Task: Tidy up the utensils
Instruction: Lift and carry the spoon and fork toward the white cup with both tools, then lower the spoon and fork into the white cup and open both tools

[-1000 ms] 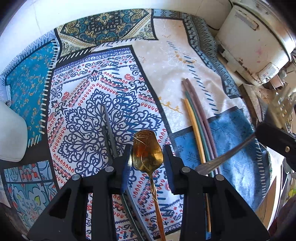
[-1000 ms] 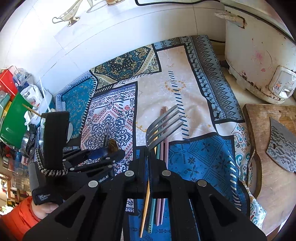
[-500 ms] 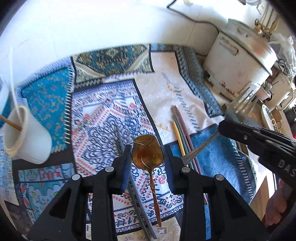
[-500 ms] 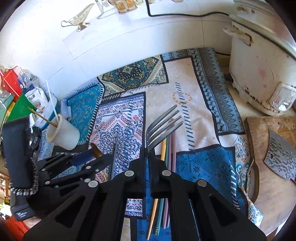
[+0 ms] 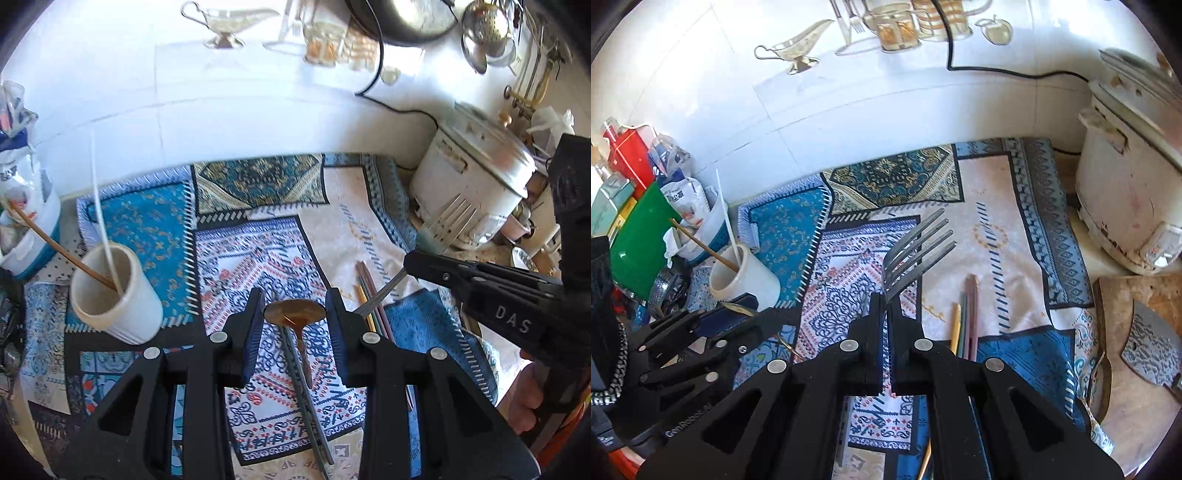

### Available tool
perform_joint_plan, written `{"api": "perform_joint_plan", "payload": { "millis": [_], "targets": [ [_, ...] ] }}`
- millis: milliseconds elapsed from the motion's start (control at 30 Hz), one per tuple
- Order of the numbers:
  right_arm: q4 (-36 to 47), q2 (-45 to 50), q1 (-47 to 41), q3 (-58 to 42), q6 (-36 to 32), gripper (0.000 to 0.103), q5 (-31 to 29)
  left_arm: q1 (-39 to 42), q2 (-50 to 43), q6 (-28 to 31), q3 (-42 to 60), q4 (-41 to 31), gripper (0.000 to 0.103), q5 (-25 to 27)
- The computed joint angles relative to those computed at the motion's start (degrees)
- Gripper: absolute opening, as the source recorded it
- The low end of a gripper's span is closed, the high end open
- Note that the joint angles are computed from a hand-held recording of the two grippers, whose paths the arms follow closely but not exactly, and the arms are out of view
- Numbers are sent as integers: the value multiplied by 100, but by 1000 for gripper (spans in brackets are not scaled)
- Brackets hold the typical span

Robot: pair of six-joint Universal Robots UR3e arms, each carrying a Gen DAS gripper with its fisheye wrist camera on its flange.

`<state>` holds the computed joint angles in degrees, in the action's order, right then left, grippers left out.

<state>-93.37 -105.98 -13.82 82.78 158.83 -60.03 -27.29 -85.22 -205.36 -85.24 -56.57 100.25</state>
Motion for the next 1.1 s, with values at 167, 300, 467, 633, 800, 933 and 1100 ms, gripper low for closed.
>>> {"api": "perform_joint_plan", "payload": {
  "millis": [167,300,467,633,800,933,1100],
  "targets": [
    [-245,336,452,-503,339,2,-95,260,363,158,81,-114,33,87],
    [-442,653,850,-984,621,2,-179,564,687,346,91,-173,33,93],
    [-656,1142,1408,-1673,950,2,-327,1088,1192,591,35,-280,33,-15],
    [-832,1675,2020,-2341,1272,2,-504,1772,1749,925,-74,-375,33,-290],
    [-909,2191,2552,-2897,1449,2,-664,2747,2293,1378,-105,-660,32,-840],
    [-986,2567,2930,-3232,1595,2,-818,3642,2684,1806,-195,-918,33,-1468],
    [-879,3126,3333,-3819,1740,2,-1010,4749,3114,2318,-427,-1228,33,-2316]
  ]
}}
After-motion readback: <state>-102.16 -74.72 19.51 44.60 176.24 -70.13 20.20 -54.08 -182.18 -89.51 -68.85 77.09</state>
